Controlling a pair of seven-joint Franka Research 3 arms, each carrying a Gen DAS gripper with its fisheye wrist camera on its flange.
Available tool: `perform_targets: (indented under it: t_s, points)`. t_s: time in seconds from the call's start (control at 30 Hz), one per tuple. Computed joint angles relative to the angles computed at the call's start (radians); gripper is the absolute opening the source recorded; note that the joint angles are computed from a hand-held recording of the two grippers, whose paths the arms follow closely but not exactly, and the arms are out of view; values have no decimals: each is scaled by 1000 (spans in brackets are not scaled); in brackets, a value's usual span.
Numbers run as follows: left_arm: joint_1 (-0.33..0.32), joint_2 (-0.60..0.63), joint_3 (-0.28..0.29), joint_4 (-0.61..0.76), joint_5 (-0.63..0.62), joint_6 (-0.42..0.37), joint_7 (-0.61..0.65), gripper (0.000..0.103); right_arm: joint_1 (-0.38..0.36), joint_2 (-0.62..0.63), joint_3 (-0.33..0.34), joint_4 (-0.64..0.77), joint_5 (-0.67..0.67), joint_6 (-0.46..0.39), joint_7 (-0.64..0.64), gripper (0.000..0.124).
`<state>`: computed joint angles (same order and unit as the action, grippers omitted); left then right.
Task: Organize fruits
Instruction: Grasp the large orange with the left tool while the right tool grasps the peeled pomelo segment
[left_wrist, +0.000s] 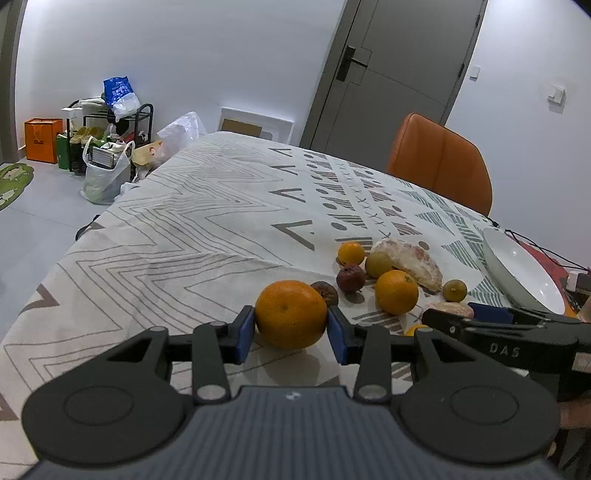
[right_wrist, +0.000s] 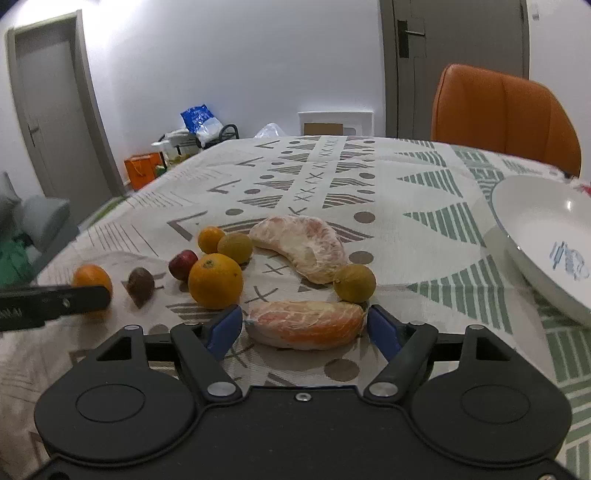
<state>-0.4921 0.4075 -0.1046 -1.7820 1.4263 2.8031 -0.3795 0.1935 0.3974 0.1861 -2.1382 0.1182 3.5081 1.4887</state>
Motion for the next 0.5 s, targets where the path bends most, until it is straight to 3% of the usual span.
perform_targets:
  t_s: [0.13,0.27,0.5]
  points:
    - [1,4,0,6,-2,4,7,41,105,0,-86,3,82,7,-87,67]
    - [-2,9,0,16,-14,7,29,41,-18,-12,20,-17,1,11,-22,65]
    - [-22,37,4,68,-31,15,85,41,-48,-48,17,-75,-60,83,58,65]
